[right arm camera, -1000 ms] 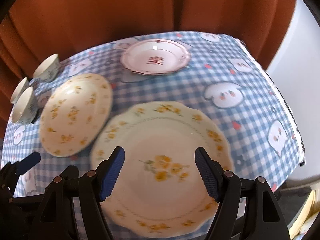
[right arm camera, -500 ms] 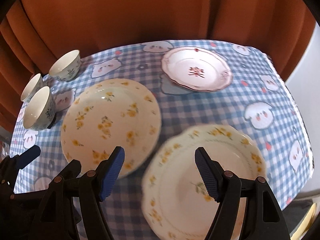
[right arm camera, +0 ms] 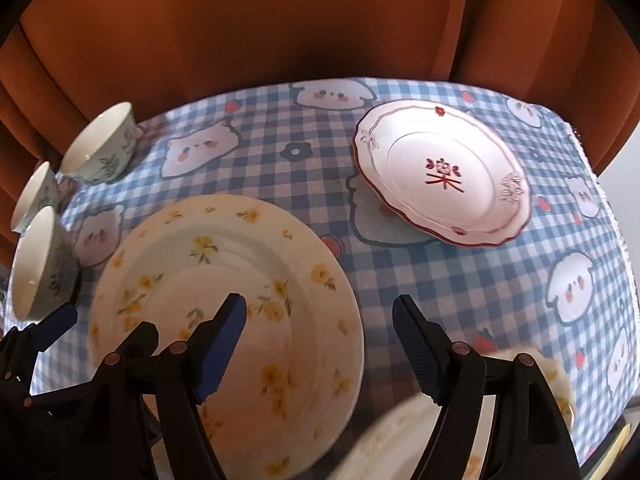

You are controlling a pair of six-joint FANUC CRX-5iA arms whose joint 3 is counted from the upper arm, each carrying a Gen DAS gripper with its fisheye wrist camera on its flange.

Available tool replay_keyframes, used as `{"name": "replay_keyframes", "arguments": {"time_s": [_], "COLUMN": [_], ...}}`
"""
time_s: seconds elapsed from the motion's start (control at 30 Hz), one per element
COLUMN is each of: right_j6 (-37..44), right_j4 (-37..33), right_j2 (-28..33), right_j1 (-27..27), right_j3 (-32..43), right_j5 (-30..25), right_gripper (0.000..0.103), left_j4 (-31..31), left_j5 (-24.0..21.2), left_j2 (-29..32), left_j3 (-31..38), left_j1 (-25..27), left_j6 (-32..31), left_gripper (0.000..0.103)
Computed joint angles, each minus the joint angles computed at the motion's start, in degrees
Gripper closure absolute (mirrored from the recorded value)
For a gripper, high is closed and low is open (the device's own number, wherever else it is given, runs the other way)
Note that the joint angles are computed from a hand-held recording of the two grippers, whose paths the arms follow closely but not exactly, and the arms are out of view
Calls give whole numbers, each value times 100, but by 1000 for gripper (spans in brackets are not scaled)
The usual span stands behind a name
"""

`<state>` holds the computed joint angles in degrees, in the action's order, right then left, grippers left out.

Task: Organize plates and bowls

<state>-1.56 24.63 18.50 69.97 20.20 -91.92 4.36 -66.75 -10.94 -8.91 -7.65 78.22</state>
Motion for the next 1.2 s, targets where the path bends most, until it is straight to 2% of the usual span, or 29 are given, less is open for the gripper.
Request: {"name": "replay_keyframes", "arguments": {"time_s": [0.13, 0.23, 0.3, 0.47, 1.03, 1.2], "right_j6": [57, 58, 2, 73, -88, -175], "right_j4": [-124, -207, -258, -248, -626, -684], "right_j2": [-1, -101, -187, 93, 438, 533], "right_j1": [-112, -152, -167, -126, 471, 577], "right_j3": [-144, -338, -453, -92, 621, 783], "right_j5": [187, 497, 770, 373, 166, 61], "right_gripper": [25, 25, 30, 30, 30, 31], "left_j4": [180, 332, 391, 295, 279, 465], "left_j5": [-69, -132, -139, -195, -1130, -1090], "left_j2": [192, 200, 173, 107, -756, -886], "left_j3": [-10, -43, -75, -81, -546, -695], "left_j1": [23, 100, 139, 163, 1089, 1279], "left_j6": [-154, -335, -455, -512, -1377, -1678], "left_gripper": [19, 21, 21, 24, 25, 29]}}
